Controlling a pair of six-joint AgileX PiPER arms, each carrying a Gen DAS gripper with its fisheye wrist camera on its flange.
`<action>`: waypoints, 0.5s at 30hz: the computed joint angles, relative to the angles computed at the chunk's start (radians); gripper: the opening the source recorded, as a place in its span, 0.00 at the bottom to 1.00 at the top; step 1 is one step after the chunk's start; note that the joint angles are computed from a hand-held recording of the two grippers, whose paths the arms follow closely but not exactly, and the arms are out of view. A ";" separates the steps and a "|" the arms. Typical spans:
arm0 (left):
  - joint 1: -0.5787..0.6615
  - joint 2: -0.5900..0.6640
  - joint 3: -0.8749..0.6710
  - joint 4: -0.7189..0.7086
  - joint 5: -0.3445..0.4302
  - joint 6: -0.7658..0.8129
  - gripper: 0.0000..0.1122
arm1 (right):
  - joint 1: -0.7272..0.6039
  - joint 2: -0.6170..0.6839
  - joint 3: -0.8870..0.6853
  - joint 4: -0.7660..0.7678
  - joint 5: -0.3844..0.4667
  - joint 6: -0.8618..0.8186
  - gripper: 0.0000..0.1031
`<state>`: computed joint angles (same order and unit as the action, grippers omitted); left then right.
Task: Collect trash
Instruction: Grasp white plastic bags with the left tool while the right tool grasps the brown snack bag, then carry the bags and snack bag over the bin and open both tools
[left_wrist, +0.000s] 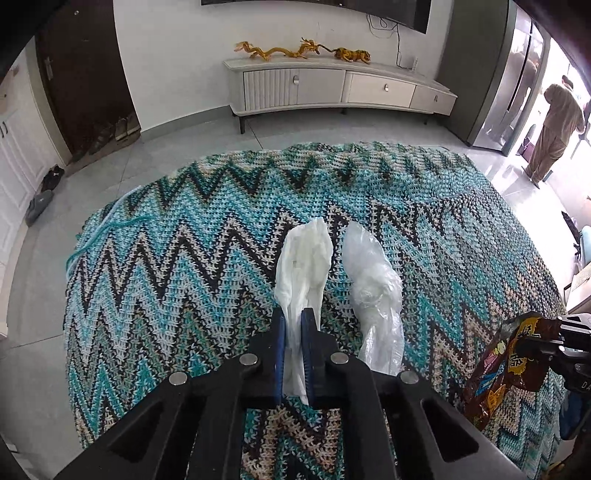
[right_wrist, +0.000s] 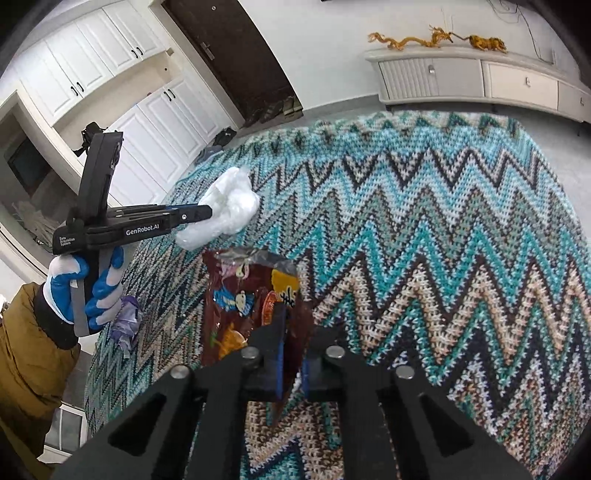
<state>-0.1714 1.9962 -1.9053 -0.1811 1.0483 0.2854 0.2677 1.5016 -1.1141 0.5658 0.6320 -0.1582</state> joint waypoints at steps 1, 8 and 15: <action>0.011 -0.018 0.010 -0.006 -0.003 0.005 0.08 | 0.005 -0.018 0.004 -0.017 -0.002 0.017 0.05; 0.066 -0.185 0.117 -0.039 -0.033 0.017 0.07 | 0.023 -0.153 0.031 -0.114 -0.004 0.121 0.05; 0.020 -0.336 0.163 -0.056 -0.022 0.016 0.07 | -0.044 -0.347 0.094 -0.138 0.013 0.156 0.05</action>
